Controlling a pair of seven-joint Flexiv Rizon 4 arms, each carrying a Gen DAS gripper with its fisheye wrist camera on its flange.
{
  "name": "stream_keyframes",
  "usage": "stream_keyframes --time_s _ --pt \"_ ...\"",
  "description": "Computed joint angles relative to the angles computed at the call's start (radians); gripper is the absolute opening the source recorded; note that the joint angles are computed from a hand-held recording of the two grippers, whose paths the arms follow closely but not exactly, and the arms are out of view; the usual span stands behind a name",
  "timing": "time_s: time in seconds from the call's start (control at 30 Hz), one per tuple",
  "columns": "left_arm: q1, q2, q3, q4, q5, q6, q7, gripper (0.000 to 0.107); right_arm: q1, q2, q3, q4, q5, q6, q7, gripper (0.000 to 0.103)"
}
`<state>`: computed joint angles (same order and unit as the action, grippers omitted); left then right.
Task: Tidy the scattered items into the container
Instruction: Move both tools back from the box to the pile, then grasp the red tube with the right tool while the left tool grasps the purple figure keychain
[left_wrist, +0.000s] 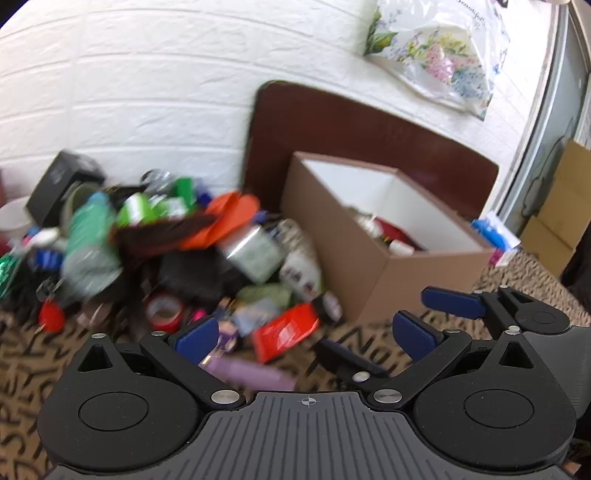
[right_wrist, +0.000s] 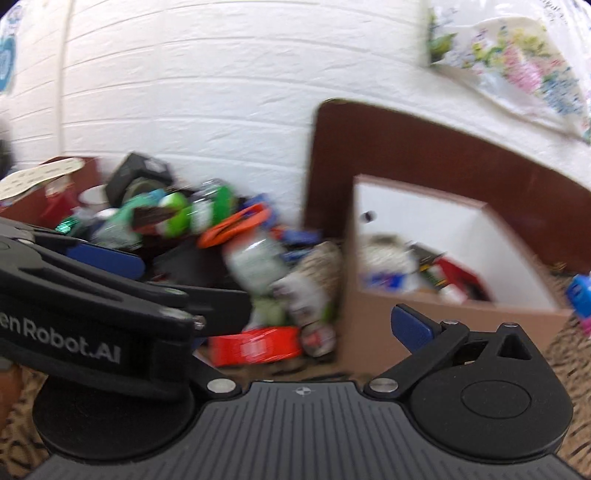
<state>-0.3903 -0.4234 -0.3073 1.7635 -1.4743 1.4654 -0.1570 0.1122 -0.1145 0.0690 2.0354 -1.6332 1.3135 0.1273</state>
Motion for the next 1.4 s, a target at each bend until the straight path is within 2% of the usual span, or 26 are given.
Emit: stream_keyframes --time_s 0.2,0.3,0.43,0.7,0.83,0.9,1.1,1.2,1.23,1.27,1.4 --pt "0.011 0.022 0.039 0.081 -0.038 -0.026 0.052 0.103 0.041 -0.057 0.023 -0.001 -0.045 0.028 0.082 0.103" --pt "0.019 0.003 0.053 0.089 0.012 -0.011 0.025 0.103 0.061 -0.077 0.026 0.01 -0.008 0.012 0.065 0.103" --pt "0.046 -0.024 0.037 0.075 0.049 -0.006 0.017 0.103 0.072 -0.088 0.015 0.026 0.044 -0.005 0.057 0.103" --pt "0.09 -0.095 0.044 0.019 0.331 -0.057 -0.245 0.092 0.057 -0.087 -0.007 0.048 0.052 -0.039 0.156 0.102" --pt "0.093 -0.14 0.067 -0.034 0.472 -0.079 -0.365 0.08 0.05 -0.095 -0.017 0.042 0.046 -0.06 0.204 0.102" --pt "0.106 -0.158 0.062 -0.059 0.513 -0.092 -0.416 0.079 0.046 -0.098 -0.021 0.035 0.02 -0.073 0.244 0.102" --pt "0.15 -0.204 0.025 -0.109 0.602 -0.066 -0.503 0.076 0.038 -0.13 -0.026 -0.007 -0.002 -0.081 0.276 0.101" --pt "0.155 -0.229 0.051 -0.145 0.672 -0.11 -0.581 0.076 0.036 -0.148 -0.032 -0.029 -0.016 -0.072 0.3 0.1" --pt "0.154 -0.237 0.064 -0.158 0.7 -0.128 -0.605 0.072 0.032 -0.155 -0.035 -0.038 -0.034 -0.059 0.324 0.1" --pt "0.155 -0.243 0.07 -0.167 0.726 -0.143 -0.621 0.062 0.027 -0.162 -0.036 -0.047 -0.047 -0.048 0.341 0.1" --pt "0.18 -0.262 0.045 -0.192 0.79 -0.138 -0.645 0.06 0.023 -0.2 -0.038 -0.09 -0.055 -0.019 0.326 0.098"
